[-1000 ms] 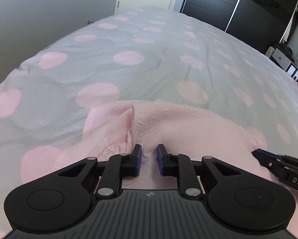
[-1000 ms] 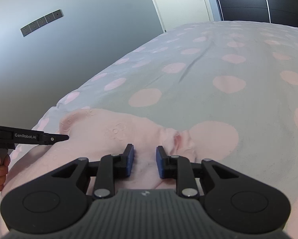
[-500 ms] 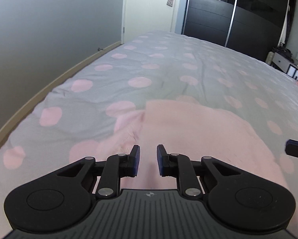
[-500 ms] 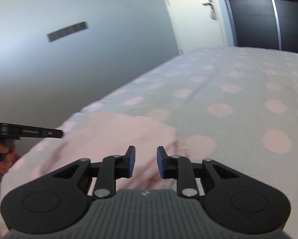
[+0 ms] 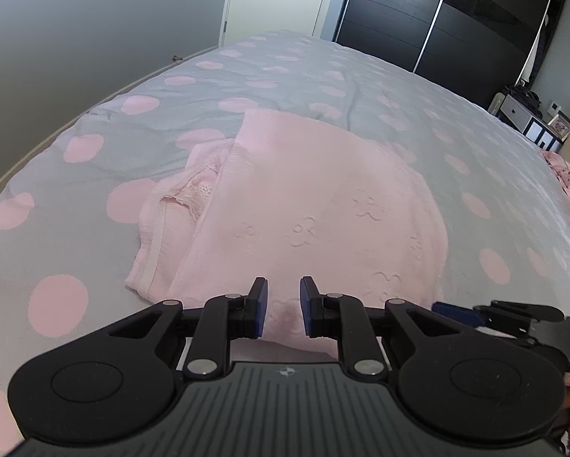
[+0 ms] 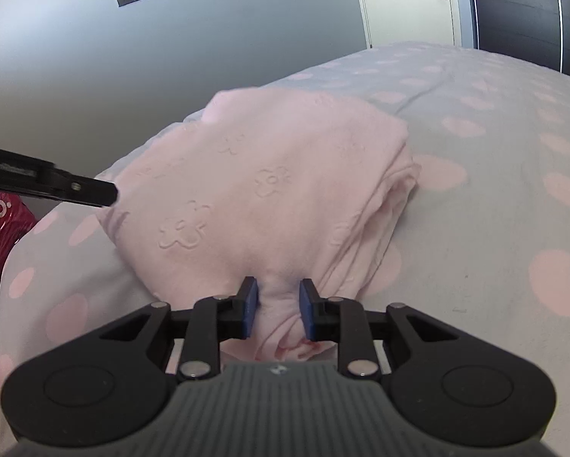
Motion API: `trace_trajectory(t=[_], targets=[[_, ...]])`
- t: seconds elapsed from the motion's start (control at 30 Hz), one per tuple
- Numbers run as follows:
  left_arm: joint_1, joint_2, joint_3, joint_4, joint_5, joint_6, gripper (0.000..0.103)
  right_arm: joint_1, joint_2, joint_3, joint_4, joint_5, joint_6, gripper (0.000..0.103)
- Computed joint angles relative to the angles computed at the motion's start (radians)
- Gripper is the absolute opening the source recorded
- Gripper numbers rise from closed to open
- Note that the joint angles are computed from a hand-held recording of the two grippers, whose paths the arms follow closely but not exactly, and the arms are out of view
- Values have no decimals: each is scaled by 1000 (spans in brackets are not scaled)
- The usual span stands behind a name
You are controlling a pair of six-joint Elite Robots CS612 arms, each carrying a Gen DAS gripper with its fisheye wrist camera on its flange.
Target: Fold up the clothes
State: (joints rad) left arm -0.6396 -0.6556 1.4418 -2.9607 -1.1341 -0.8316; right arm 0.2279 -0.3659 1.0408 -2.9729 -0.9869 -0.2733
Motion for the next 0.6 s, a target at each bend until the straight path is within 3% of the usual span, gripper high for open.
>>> trace_trajectory(t=[0.27, 0.37, 0.5, 0.6], targets=[[-51, -51, 3, 97, -2, 7, 17, -28, -111, 147, -40, -47, -29, 31], [-77, -72, -5, 128, -5, 30, 19, -49, -171, 226, -42, -54, -50, 41], [-118, -103, -23, 142, 11, 102, 35, -84, -259, 352, -82, -58, -91, 52], [-157, -118, -56, 164, 64, 165, 48, -116, -329, 457, -133, -65, -106, 62]])
